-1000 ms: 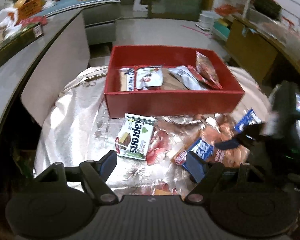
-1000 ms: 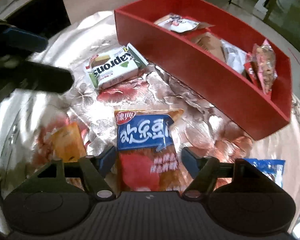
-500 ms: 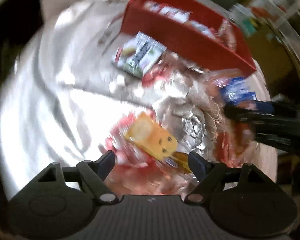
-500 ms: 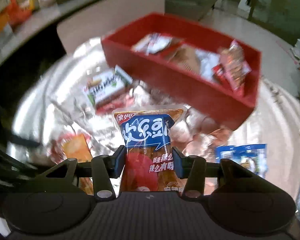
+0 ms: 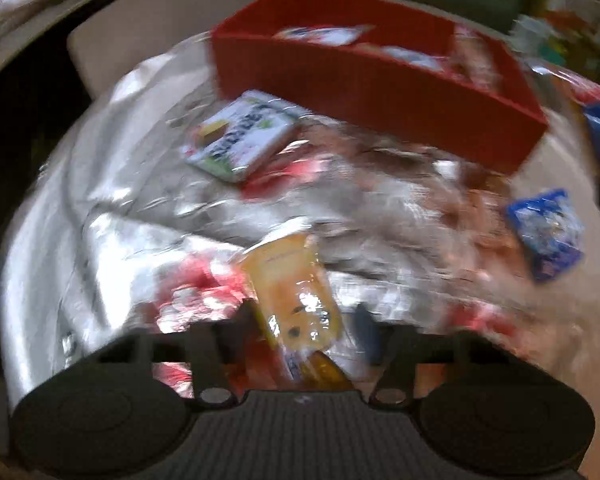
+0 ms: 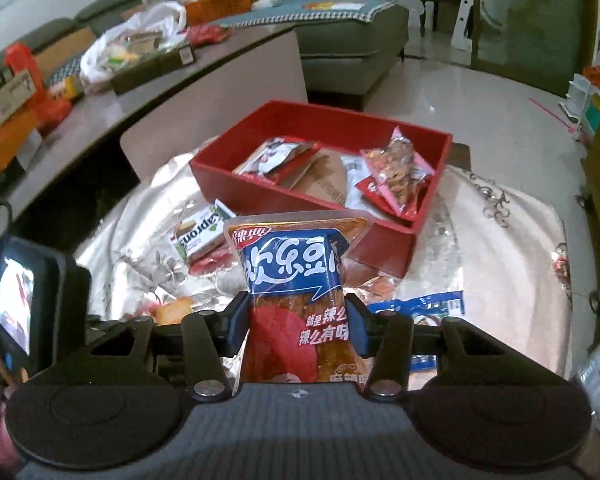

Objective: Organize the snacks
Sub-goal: 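Grasp the yellow bread pack with the left tool while the right tool grasps the blue-and-red bean bag, then carry both packs over the red box and lower them inside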

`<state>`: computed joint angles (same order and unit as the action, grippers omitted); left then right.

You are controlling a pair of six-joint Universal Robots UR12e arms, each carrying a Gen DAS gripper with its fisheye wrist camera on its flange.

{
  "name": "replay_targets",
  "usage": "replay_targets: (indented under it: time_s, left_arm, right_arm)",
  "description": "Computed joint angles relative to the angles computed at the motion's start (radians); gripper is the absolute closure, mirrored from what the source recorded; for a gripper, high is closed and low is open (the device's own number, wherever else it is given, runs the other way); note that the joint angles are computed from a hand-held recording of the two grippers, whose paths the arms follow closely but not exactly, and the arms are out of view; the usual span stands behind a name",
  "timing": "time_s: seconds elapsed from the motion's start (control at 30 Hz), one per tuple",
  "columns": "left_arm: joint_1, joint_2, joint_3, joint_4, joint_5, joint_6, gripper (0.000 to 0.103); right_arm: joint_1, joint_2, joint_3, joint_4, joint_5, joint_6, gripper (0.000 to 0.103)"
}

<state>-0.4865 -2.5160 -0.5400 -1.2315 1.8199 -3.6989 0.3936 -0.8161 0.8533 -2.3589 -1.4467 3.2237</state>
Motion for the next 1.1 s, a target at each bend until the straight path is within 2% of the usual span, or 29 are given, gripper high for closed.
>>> replay_targets:
  time_s: [0.1, 0.33, 0.57, 0.8, 0.93, 1.1]
  left_arm:
    - [0.004, 0.006, -0.007, 0.010, -0.051, 0.050, 0.079]
    - [-0.003, 0.010, -0.014, 0.052, -0.057, 0.211, 0.085]
    - [0.019, 0.035, -0.044, 0.122, -0.134, 0.209, 0.087]
    - [0.034, 0.045, -0.046, 0.189, -0.138, 0.235, 0.087]
    - [0.045, 0.024, -0.007, 0.217, -0.135, 0.243, 0.087]
    - [0.059, -0.032, 0.096, 0.231, -0.124, 0.263, 0.087]
  right_arm:
    - [-0.008, -0.013, 0.022, -0.028, 0.015, 0.013, 0.045]
    - [-0.011, -0.021, 0.039, -0.051, 0.010, 0.027, 0.046]
    - [-0.007, 0.003, -0.001, -0.006, -0.012, 0.035, 0.046]
    - [-0.001, 0.027, -0.045, -0.002, -0.022, 0.037, 0.046]
    - [0.002, 0.052, -0.090, 0.011, -0.044, 0.056, 0.046]
    - [0.007, 0.103, -0.181, 0.048, -0.071, 0.073, 0.046]
